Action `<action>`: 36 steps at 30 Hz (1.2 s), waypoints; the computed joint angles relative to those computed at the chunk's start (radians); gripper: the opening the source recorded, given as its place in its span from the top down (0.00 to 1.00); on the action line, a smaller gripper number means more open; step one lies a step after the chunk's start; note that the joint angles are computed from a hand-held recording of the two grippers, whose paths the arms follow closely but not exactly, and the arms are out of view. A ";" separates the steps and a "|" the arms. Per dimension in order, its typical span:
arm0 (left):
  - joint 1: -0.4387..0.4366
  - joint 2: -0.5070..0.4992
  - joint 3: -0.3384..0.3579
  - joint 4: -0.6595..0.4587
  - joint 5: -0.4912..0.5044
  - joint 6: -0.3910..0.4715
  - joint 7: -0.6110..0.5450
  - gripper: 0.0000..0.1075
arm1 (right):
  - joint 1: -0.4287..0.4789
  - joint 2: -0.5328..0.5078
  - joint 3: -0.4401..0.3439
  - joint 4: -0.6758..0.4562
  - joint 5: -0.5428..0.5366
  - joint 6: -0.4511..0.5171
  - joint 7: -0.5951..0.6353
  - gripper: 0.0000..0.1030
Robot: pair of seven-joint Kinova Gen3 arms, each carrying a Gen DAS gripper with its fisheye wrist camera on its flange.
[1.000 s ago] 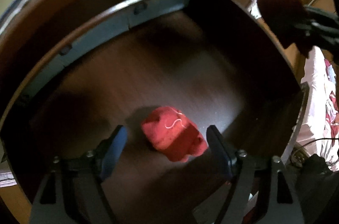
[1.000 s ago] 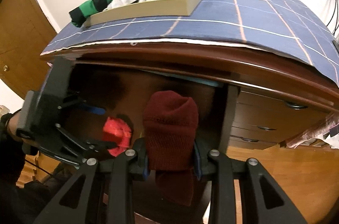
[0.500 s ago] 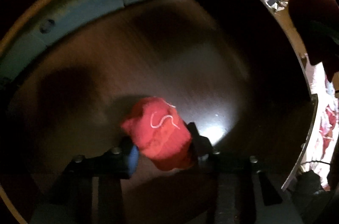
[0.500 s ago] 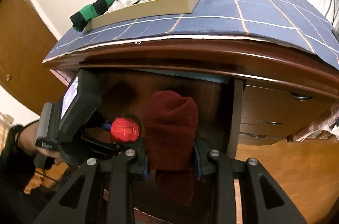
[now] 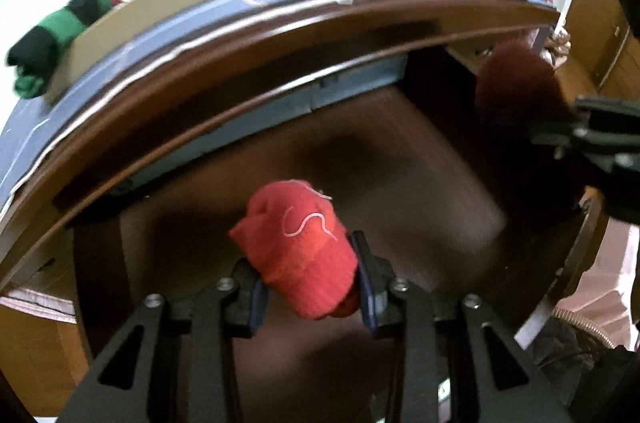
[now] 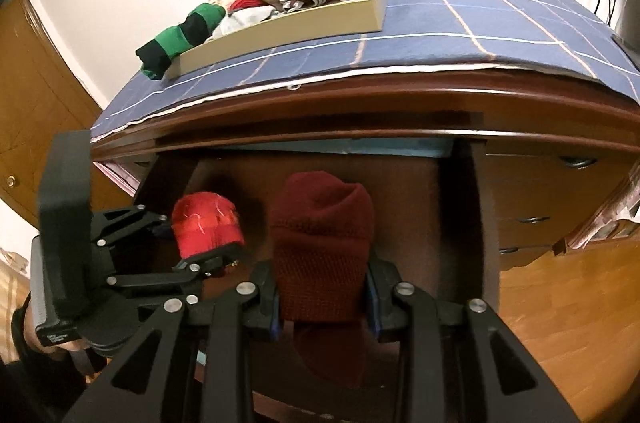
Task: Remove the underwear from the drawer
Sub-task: 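Grasp the bright red sock with the left tool, then lift the bright red and dark red socks up out of the drawer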
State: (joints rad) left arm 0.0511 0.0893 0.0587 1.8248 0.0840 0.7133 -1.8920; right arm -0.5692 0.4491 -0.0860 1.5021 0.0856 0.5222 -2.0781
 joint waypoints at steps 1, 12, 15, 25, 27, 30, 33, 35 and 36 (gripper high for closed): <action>-0.019 0.002 0.000 -0.014 0.007 -0.004 -0.011 0.67 | -0.013 -0.003 0.008 0.004 0.008 -0.002 -0.013 0.68; -0.044 -0.098 -0.032 0.106 0.053 -0.065 -0.033 0.67 | -0.087 -0.017 0.009 0.030 0.051 0.006 -0.106 0.67; -0.044 -0.114 -0.035 0.132 0.036 -0.081 -0.016 0.67 | -0.117 -0.012 0.022 0.034 0.079 0.021 -0.139 0.67; -0.060 -0.067 -0.043 0.158 -0.028 -0.096 0.053 0.67 | -0.149 0.051 0.054 0.010 0.169 0.072 -0.235 0.68; -0.061 -0.055 -0.042 0.157 -0.041 -0.095 0.067 0.67 | -0.151 0.060 0.054 0.003 0.174 0.079 -0.235 0.68; -0.061 -0.037 -0.041 0.151 -0.060 -0.094 0.088 0.67 | -0.144 0.077 0.045 -0.012 0.173 0.095 -0.220 0.68; -0.066 -0.021 -0.044 0.146 -0.063 -0.092 0.093 0.67 | -0.131 0.096 0.034 -0.032 0.160 0.109 -0.195 0.68; -0.070 -0.010 -0.047 0.140 -0.077 -0.091 0.096 0.67 | -0.116 0.106 0.024 -0.044 0.143 0.115 -0.171 0.68; -0.068 -0.005 -0.049 0.137 -0.094 -0.091 0.110 0.67 | -0.114 0.111 0.027 -0.051 0.143 0.120 -0.162 0.68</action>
State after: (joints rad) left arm -0.0172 0.0847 0.0097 1.9616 -0.0099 0.6225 -1.7816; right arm -0.6833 0.5599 -0.0591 1.4507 0.2283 0.6425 -2.2400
